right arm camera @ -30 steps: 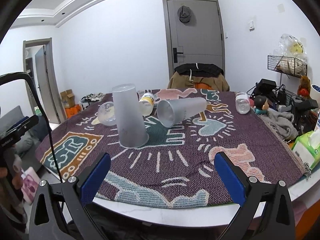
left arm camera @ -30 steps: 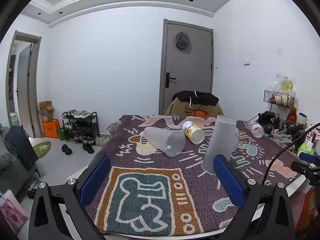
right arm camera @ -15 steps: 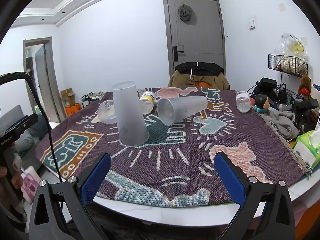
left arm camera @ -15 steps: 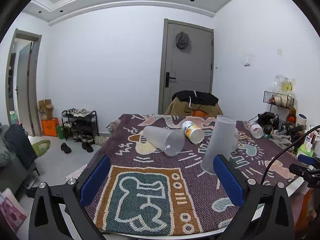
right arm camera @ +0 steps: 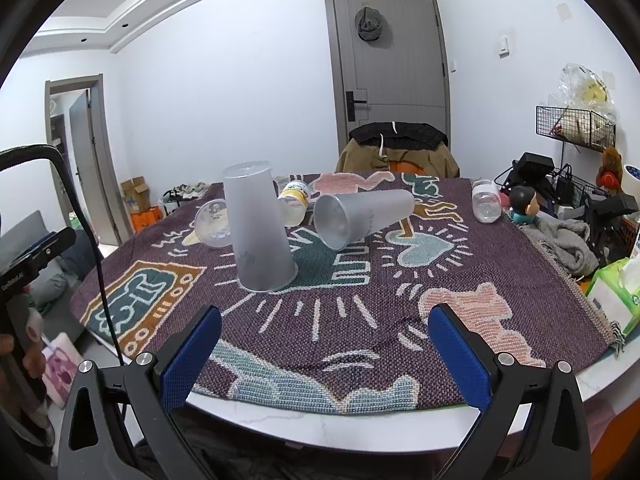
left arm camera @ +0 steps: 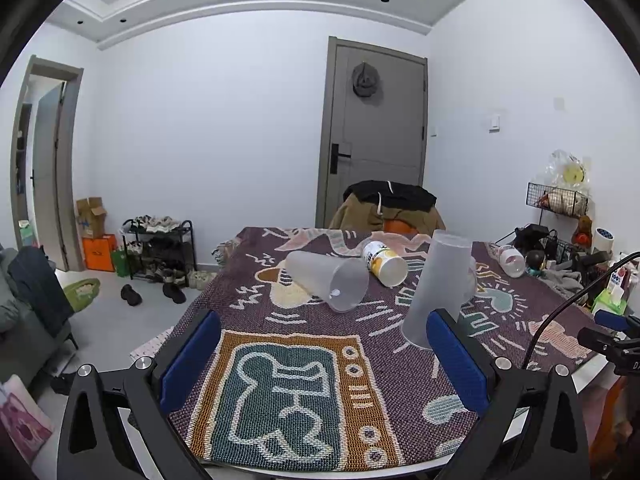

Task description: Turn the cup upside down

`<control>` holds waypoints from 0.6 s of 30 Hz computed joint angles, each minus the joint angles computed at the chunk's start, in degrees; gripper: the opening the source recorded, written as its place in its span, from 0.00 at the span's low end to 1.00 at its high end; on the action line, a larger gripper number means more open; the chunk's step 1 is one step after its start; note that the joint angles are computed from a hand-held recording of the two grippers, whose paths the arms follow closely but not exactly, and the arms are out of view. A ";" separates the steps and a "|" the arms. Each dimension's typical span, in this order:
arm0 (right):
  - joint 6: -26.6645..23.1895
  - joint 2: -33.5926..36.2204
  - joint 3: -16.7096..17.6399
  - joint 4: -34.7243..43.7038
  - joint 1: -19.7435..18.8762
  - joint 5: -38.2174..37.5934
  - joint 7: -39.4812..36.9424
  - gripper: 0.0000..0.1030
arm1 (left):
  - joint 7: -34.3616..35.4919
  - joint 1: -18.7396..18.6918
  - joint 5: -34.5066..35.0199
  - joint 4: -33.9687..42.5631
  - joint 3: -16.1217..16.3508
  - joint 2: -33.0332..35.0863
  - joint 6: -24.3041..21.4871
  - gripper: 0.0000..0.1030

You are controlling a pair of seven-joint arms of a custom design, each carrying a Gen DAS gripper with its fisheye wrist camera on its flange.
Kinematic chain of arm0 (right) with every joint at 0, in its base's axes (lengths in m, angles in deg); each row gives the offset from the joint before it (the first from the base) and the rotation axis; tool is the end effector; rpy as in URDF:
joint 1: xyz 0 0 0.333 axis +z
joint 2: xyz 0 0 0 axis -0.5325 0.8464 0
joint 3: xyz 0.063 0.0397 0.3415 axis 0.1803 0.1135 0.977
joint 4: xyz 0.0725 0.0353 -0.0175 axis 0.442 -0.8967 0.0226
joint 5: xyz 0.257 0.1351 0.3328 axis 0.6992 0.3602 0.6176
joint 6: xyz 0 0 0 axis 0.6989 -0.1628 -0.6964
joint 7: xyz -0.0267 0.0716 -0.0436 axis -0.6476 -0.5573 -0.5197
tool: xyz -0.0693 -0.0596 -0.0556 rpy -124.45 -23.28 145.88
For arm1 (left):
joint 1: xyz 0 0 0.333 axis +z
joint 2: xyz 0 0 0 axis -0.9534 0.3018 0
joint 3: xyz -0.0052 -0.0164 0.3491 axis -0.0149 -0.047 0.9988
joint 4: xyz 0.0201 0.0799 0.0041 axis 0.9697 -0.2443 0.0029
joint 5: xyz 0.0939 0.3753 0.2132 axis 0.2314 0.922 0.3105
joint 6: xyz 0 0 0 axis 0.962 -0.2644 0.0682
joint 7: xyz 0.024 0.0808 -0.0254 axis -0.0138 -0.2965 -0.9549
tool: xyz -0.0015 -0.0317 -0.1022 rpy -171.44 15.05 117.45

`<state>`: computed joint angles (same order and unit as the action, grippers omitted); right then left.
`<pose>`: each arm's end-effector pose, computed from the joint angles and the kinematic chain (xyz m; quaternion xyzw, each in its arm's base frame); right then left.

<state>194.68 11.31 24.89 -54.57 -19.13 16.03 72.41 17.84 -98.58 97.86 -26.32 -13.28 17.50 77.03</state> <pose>0.6880 0.2797 0.4579 -0.7179 0.4546 -0.2267 0.4760 0.5994 -0.3974 0.4796 -0.6454 0.4699 -0.3894 0.4593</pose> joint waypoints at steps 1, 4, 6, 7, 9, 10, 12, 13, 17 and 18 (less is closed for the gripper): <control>-0.06 0.00 -0.18 -0.03 0.14 -0.29 0.35 1.00 | 0.06 0.00 -0.07 0.02 0.00 0.02 -0.03 1.00; -0.16 -0.06 -0.17 -0.11 0.04 -0.45 0.49 1.00 | 0.06 0.05 -0.15 0.01 0.01 0.01 0.16 1.00; -0.06 -0.04 -0.12 -0.12 0.02 -0.45 0.35 1.00 | 0.02 0.06 -0.20 -0.03 0.01 -0.04 0.20 1.00; -0.05 -0.04 -0.10 -0.12 0.01 -0.46 0.36 1.00 | 0.02 0.07 -0.17 -0.01 0.02 -0.03 0.25 1.00; -0.07 -0.03 -0.10 -0.14 0.02 -0.52 0.50 1.00 | -0.14 0.07 -0.15 -0.02 0.01 -0.04 0.30 1.00; -0.08 -0.04 -0.10 -0.16 0.02 -0.58 0.56 1.00 | -0.04 0.06 -0.18 0.02 0.02 0.00 0.21 1.00; -0.02 0.00 -0.04 -0.10 -0.02 -0.57 0.49 1.00 | -0.05 0.03 -0.22 0.09 0.02 0.08 0.14 1.00; 0.01 0.00 -0.21 -0.15 0.14 -0.91 0.89 1.00 | 0.02 0.01 -0.24 0.11 0.02 0.10 0.11 1.00; -0.08 -0.02 -0.16 -0.42 0.01 -1.62 1.69 1.00 | 0.02 0.01 -0.35 0.19 0.04 0.17 0.29 1.00; 0.00 -0.03 -0.01 -0.46 -0.10 -1.57 1.57 1.00 | 0.07 0.02 -0.43 0.22 0.05 0.19 0.38 1.00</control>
